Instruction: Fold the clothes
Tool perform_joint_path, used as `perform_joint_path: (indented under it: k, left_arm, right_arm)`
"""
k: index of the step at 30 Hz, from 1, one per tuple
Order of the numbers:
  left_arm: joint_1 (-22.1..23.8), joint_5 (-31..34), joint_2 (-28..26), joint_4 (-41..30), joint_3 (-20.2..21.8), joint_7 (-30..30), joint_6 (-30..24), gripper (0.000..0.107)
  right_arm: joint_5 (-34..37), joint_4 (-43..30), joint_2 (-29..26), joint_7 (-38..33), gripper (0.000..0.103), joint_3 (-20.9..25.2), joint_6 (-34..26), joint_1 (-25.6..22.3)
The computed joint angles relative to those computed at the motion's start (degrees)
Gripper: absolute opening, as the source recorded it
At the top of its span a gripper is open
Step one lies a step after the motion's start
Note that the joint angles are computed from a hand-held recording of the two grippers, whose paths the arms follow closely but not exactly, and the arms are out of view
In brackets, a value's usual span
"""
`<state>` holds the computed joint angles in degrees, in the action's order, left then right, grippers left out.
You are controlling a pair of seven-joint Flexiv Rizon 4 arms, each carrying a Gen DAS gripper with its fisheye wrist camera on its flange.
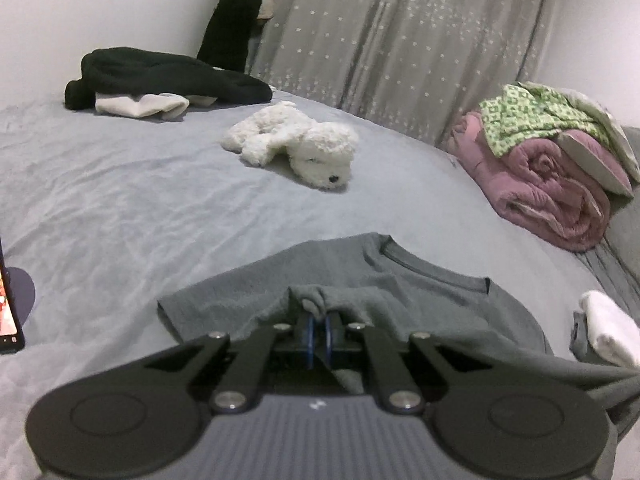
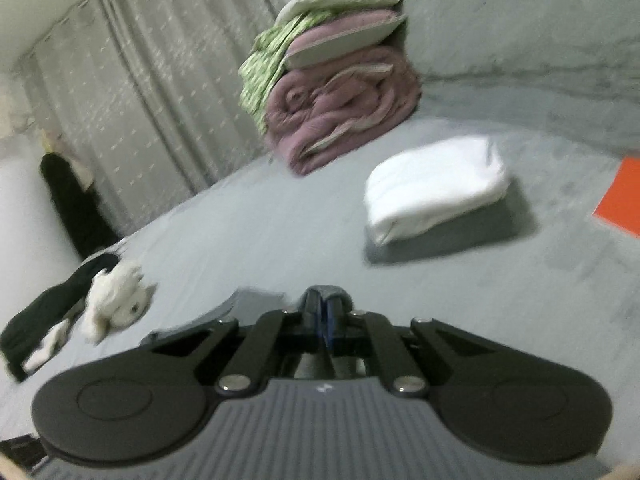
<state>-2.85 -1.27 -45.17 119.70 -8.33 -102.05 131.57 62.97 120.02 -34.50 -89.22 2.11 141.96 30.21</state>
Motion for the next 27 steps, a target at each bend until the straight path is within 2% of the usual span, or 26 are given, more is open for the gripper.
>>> perform_joint_path:
  k: [7,15,21,27]
  left_arm:
    - [-1.21,-2.54,-2.26,-4.27,1.03,1.74,-0.66,0.005]
    - [-3.07,-6.85,-6.28,-9.33,1.39,2.06,-2.51,0.005]
    - [-4.47,-10.19,-8.87,-13.05,1.16,2.04,-5.34,0.006]
    - [-4.88,-11.69,-10.54,-15.51,1.22,2.54,-9.73,0.006]
  right_arm:
    - [4.72,-6.45,-5.04,-7.77,0.004,-3.41,1.53,-1.65]
    - [4.92,-11.09,-10.01,-11.01,0.004,-1.75,0.86,-5.52]
    - [6.13,-13.82,-11.98,-13.22,0.004,-1.34,-1.53,-7.06]
    - [7.38,-14.62,-12.13,-15.47,0.005,-1.72,-6.95,-8.02]
